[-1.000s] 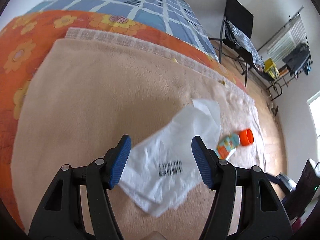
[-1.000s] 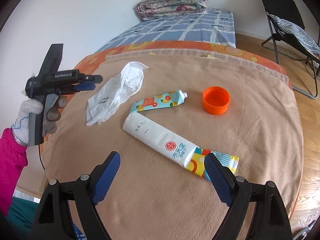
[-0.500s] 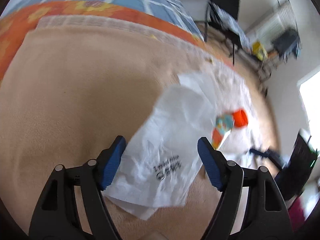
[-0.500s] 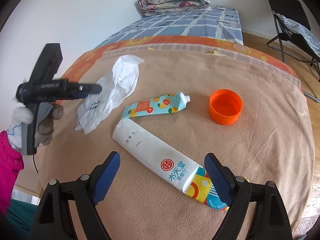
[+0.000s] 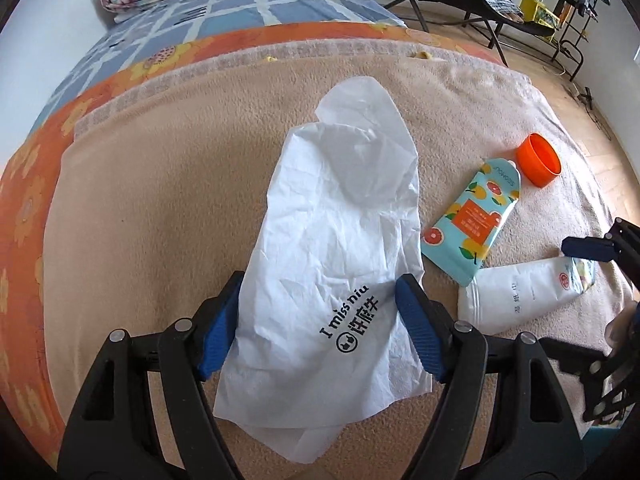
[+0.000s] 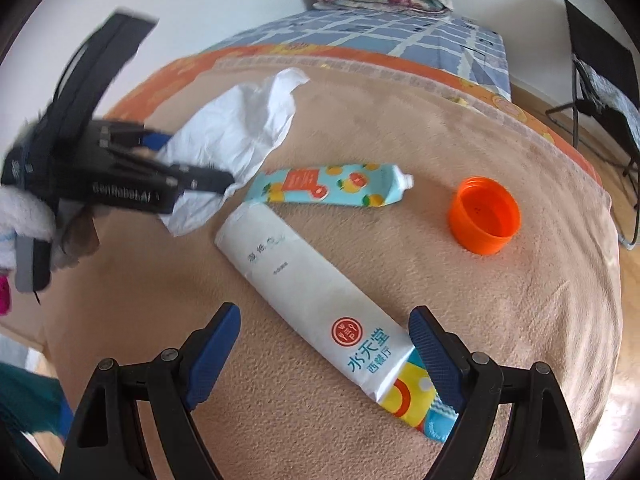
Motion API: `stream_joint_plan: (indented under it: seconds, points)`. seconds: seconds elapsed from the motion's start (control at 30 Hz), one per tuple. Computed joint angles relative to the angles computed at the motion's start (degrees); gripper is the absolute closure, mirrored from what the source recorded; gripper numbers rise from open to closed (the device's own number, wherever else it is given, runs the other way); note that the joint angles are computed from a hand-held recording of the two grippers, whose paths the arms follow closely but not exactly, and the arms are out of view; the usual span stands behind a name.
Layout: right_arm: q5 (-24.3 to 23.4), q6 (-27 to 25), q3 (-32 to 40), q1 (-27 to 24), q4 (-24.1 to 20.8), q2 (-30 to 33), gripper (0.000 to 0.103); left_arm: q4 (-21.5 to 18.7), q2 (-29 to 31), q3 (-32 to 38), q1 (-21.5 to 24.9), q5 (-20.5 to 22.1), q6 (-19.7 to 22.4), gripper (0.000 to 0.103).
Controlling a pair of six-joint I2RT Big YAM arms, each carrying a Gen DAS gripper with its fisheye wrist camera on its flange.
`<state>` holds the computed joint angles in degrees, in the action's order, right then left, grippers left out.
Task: Collect trash
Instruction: 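Grasp the white plastic bag with the left gripper while the right gripper grasps the white tube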
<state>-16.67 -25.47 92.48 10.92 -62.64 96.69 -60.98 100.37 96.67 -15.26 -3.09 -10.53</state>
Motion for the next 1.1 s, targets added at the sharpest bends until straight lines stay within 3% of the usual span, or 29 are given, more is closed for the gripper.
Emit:
stream_joint_plan:
  seconds: [0.07,0.17,0.23,0.27,0.33,0.43,0.73,1.1]
  points:
    - [3.4,-1.6,-1.3,1.1,1.4,-0.6,0.015,1.2,-0.9,-1.2,-0.1,0.4,0.5,0.036]
    - [4.5,-2.5,-2.1,1.7,2.1,-1.0,0.020,1.7,-1.5,-1.7,-0.3,1.5,1.3,0.053]
    - [3.7,-2.7,-1.7,1.6,1.1,-0.9,0.038,1.8,-1.9,-2.0,-0.6,1.1,2.1,0.059]
    - [3.8,-2.7,-1.5,1.7,0.7,-0.9,0.042,2.0,-2.1,-2.3,-0.6,1.1,2.6,0.065]
    - [3.9,-2.5,-1.1,1.8,0.0,-0.9,0.066,2.2,-2.5,-2.6,-0.5,1.4,2.5,0.076]
    - [4.0,-2.1,-0.9,2.0,-0.9,-1.3,0.082,2.6,-3.8,-3.7,0.3,4.2,0.6,0.089]
    - [2.7,-0.8,-3.1,1.9,-3.9,-5.1,0.096,3.2,-10.4,-8.1,1.3,4.0,-1.5,0.092]
    - [-1.5,1.4,-5.7,0.0,-6.5,-12.9,0.097,1.4,-21.2,-13.4,-0.1,3.1,-3.9,0.092]
